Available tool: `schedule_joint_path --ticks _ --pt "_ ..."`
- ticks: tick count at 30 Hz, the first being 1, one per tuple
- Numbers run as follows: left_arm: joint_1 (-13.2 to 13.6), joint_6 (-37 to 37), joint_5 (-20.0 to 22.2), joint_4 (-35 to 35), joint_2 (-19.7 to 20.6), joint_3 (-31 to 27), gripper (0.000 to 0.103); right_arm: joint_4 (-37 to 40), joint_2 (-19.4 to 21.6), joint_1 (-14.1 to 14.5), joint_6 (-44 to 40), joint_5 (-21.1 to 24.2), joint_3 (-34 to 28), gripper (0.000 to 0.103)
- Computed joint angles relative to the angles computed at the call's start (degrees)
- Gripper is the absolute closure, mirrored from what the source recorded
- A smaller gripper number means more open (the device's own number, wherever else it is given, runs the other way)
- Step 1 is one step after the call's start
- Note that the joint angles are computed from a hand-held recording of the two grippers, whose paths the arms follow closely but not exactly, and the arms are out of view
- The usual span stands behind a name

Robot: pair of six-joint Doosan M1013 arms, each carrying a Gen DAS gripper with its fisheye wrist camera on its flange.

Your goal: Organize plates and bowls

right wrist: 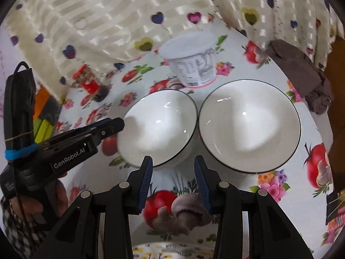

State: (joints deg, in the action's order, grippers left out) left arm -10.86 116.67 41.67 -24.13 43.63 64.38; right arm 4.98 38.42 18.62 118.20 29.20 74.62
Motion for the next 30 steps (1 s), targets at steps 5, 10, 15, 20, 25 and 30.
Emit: schedule_joint_path --ticks 5,10,15,20,25,30 --pt "-0.03 0.47 1.31 -0.29 1.18 -1.7 0.077 -2.11 1.3 0.19 1.81 1.14 -1.91 0.063" --pt "0.16 -0.03 2.79 -1.09 2.3 -3.15 0.077 -1.38 2.44 -0.07 2.1 2.34 -3.47 0.063" --pt "0.0 -0.54 4.6 -0.68 3.36 -4.51 0.077 -1.38 3.3 -0.19 2.96 3.54 -4.58 0.064" --pt "-0.18 -0.56 4.53 -0.51 3.65 -4.56 0.078 -3.47 3.88 -0.02 4.63 4.76 -5.67 0.068" --pt "-0.76 -2.3 1.84 3.16 3.09 -3.33 0.089 -5.7 3.89 0.12 7.07 4.3 -5.51 0.071" --pt "-0.74 -3.17 0.94 3.42 2.62 -2.53 0.09 -6.49 3.8 0.15 8.44 3.84 -5.23 0.075"
